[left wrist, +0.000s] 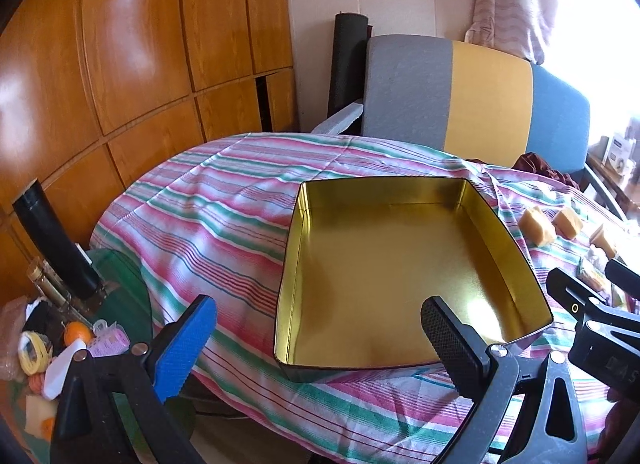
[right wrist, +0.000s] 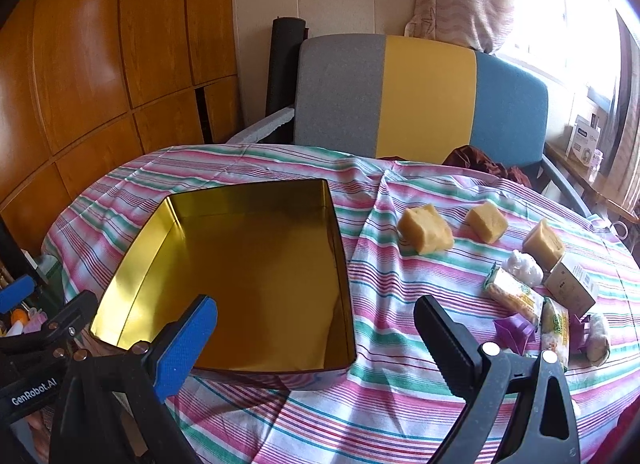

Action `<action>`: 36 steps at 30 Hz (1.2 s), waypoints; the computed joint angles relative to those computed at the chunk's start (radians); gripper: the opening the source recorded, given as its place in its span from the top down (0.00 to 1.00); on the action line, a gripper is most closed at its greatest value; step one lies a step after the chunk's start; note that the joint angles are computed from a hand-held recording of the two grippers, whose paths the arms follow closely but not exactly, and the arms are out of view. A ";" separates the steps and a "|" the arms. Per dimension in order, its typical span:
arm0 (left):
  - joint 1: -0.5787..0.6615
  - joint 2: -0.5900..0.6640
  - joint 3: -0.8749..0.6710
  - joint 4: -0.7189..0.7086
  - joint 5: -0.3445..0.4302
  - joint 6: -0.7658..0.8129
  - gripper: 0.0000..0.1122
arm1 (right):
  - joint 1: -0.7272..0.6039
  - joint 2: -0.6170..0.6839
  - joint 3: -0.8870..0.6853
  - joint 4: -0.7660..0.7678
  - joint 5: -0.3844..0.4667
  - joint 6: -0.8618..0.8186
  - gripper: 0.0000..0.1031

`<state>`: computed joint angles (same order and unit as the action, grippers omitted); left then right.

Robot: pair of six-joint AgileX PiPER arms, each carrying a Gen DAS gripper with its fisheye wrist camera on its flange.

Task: Organize objects
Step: 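Move both tools from the gold tray toward the scattered items, then grasp the purple snack packet with the left tool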

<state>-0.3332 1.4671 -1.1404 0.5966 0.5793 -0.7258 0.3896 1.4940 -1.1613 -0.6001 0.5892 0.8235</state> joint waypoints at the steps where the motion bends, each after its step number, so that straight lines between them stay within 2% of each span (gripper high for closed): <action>1: -0.004 0.001 -0.001 0.004 0.000 0.000 0.09 | -0.015 -0.005 0.007 0.021 -0.006 -0.021 0.02; 10: -0.026 0.033 -0.031 -0.037 -0.005 0.073 0.09 | -0.183 -0.045 0.066 0.233 -0.044 -0.223 0.02; 18: -0.041 0.074 -0.077 -0.087 0.003 0.140 0.09 | -0.355 -0.075 0.087 0.392 -0.030 -0.438 0.02; 26: -0.061 0.139 -0.158 -0.234 -0.003 0.286 0.09 | -0.656 -0.072 0.043 0.663 0.020 -0.741 0.02; 30: -0.075 0.179 -0.205 -0.304 -0.002 0.346 0.09 | -0.793 -0.068 0.030 0.718 0.032 -0.814 0.02; 36: -0.116 0.250 -0.295 -0.379 0.031 0.423 0.09 | -1.007 -0.050 0.028 0.908 0.062 -0.998 0.02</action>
